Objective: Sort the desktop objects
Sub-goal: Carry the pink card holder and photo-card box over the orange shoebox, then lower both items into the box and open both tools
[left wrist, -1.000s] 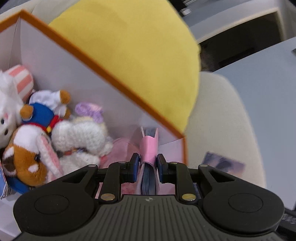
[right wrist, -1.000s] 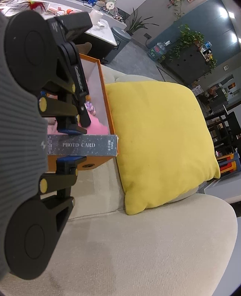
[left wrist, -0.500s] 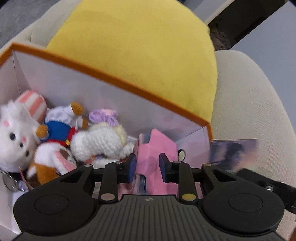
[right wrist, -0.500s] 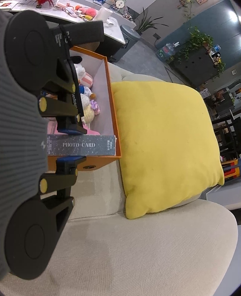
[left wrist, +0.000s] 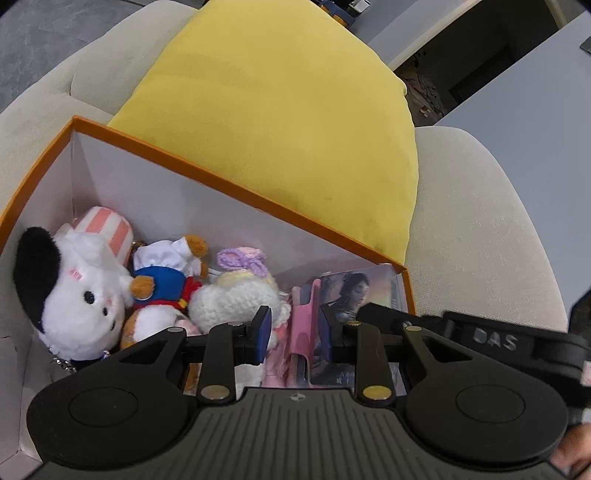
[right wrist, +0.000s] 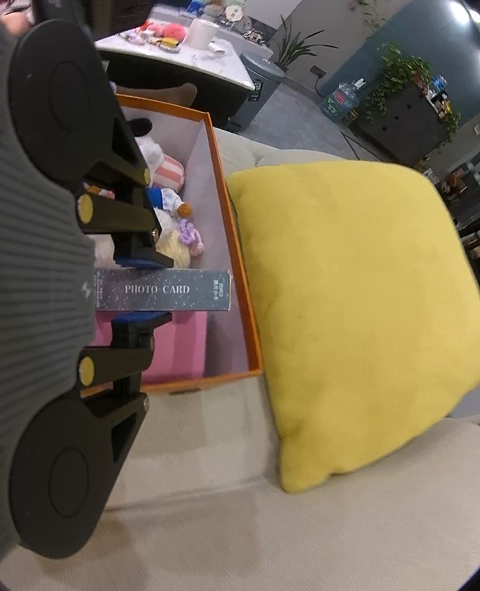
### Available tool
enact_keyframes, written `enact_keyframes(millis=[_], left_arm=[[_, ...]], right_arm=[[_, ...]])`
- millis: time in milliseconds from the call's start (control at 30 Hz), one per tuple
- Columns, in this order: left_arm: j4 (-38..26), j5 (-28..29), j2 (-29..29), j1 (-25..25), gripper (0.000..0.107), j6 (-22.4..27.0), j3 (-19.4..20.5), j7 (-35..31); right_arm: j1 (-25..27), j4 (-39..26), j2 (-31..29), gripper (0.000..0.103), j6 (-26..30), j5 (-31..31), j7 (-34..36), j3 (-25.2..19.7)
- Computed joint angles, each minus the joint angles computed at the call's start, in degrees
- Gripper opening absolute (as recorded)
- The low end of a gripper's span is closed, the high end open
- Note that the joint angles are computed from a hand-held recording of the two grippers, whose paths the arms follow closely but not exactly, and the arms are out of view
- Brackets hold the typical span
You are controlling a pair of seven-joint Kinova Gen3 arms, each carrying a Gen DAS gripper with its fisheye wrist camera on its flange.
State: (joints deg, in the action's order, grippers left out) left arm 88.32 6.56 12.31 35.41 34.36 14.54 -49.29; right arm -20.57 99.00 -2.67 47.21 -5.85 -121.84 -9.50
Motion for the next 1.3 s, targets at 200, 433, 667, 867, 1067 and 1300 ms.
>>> enact_keyframes(millis=[200,433,667,867,1067,1300], left_arm=[[0.26,2.78,-0.01,-1.82,0.030,-0.03,0.69,-3.58],[2.04,4.23,-2.31,-2.28,0.030,0.03,0.85,-4.36],[2.94,4.53,-4.51,-3.05,0.030,0.98,1.13,-7.29],[3.03,0.66,-7.07,-2.72,0.030,4.32,1.01,-7.89],[2.15,1.67,-7.50,-3.88,0.030,9.69,1.20,-11.88],[4.30,4.32,-8.89,-5.58,0.030,9.81,0.69,-14.99]], right_arm=[[-2.29,-2.63,2.28,0.028,3.08,7.23,-5.69,-1.17],[-6.72,-5.88,2.94,0.036,10.27,19.85,-11.58,-3.41],[-7.76,-7.89,2.42,0.037,14.71,17.98,-1.47,-3.35],[-9.87,-9.86,3.94,0.034,22.57,15.05,7.24,-4.57],[-12.75,-12.71,10.17,0.027,28.05,15.04,5.92,-3.99],[-16.32,-16.06,14.96,0.017,30.69,19.60,2.77,-1.76]])
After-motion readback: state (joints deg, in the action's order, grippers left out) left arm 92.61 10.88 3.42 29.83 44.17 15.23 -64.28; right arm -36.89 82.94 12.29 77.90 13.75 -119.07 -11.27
